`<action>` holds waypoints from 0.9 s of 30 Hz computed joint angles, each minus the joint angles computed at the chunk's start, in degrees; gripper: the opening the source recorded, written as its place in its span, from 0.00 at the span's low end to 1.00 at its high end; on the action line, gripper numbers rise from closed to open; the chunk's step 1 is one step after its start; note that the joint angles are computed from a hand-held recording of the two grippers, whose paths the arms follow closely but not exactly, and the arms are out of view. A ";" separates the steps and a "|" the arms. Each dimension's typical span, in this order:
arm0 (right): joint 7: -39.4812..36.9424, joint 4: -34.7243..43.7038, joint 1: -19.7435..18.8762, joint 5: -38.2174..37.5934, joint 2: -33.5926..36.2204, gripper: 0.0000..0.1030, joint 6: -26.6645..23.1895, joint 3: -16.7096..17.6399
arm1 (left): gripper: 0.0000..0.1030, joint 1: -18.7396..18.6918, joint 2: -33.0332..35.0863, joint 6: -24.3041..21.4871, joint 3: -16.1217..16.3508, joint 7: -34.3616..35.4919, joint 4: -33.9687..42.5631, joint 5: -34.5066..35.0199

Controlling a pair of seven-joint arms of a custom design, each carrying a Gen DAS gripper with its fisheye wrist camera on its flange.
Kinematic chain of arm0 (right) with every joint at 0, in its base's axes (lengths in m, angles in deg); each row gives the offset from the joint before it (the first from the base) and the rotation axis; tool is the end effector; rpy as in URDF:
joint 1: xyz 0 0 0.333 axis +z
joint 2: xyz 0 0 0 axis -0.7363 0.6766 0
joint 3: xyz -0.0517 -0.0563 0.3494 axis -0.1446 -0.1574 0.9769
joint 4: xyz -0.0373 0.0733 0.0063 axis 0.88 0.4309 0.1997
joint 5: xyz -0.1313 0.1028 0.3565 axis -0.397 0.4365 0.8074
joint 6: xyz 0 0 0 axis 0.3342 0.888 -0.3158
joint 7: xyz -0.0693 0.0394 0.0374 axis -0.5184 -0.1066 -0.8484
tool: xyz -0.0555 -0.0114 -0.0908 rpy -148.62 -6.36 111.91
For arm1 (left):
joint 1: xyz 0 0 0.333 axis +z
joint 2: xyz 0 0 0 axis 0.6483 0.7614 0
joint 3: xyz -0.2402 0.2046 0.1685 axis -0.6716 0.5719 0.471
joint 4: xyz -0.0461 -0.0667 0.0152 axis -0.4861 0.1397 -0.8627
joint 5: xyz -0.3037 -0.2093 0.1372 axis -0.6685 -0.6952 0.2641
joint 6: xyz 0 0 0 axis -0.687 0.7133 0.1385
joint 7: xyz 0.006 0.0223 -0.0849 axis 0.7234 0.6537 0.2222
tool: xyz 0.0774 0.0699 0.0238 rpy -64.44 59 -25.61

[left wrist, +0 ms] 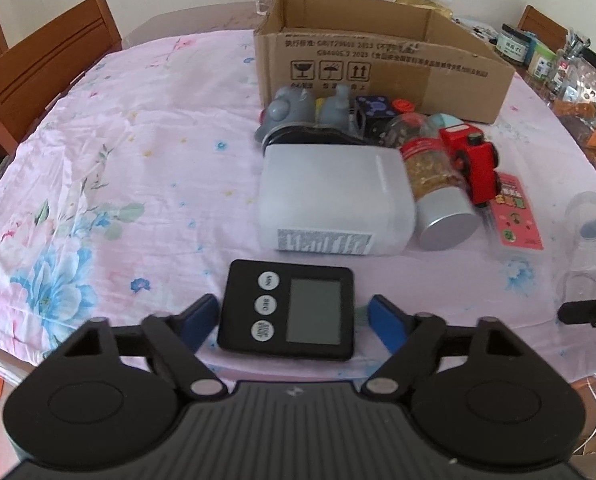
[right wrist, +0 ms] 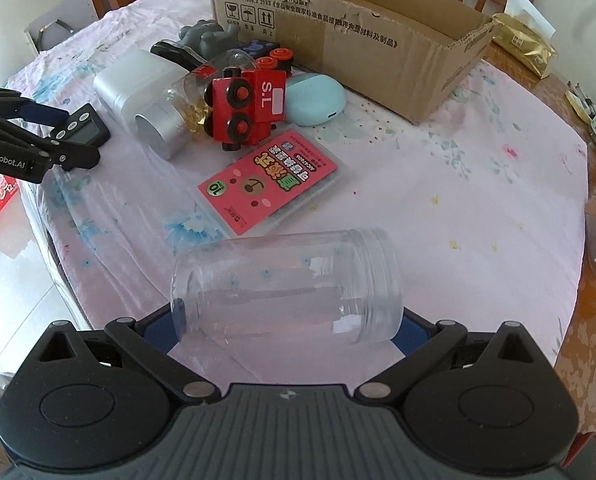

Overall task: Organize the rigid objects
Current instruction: 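Close the left tool on the black timer while the right tool grasps the clear jar, then carry the timer into the cardboard box and open the left tool while the right carries the jar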

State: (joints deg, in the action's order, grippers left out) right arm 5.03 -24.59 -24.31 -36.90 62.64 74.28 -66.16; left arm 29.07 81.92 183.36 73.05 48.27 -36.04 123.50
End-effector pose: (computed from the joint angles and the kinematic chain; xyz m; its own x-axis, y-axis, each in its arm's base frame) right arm 0.7514 0.3554 0.3460 0.8642 -0.5032 0.0003 -0.4603 -0.7907 -0.4037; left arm 0.6037 -0.2003 0.3416 0.3210 -0.9471 -0.0023 -0.7978 -0.2691 -0.5395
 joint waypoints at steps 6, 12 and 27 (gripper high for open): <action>1.86 1.73 0.84 -1.25 0.54 1.00 -1.85 -0.97 | 0.69 0.09 -0.29 -0.65 -0.11 -0.65 -0.04 -0.06; 0.42 0.04 0.94 -1.49 -1.01 1.00 1.01 -0.51 | 0.69 0.28 -0.24 -0.75 -0.27 0.19 0.08 -0.65; 0.89 1.54 2.36 -3.66 -0.51 0.90 0.85 -1.54 | 0.67 0.37 -0.17 -0.15 -0.08 1.27 0.10 -1.35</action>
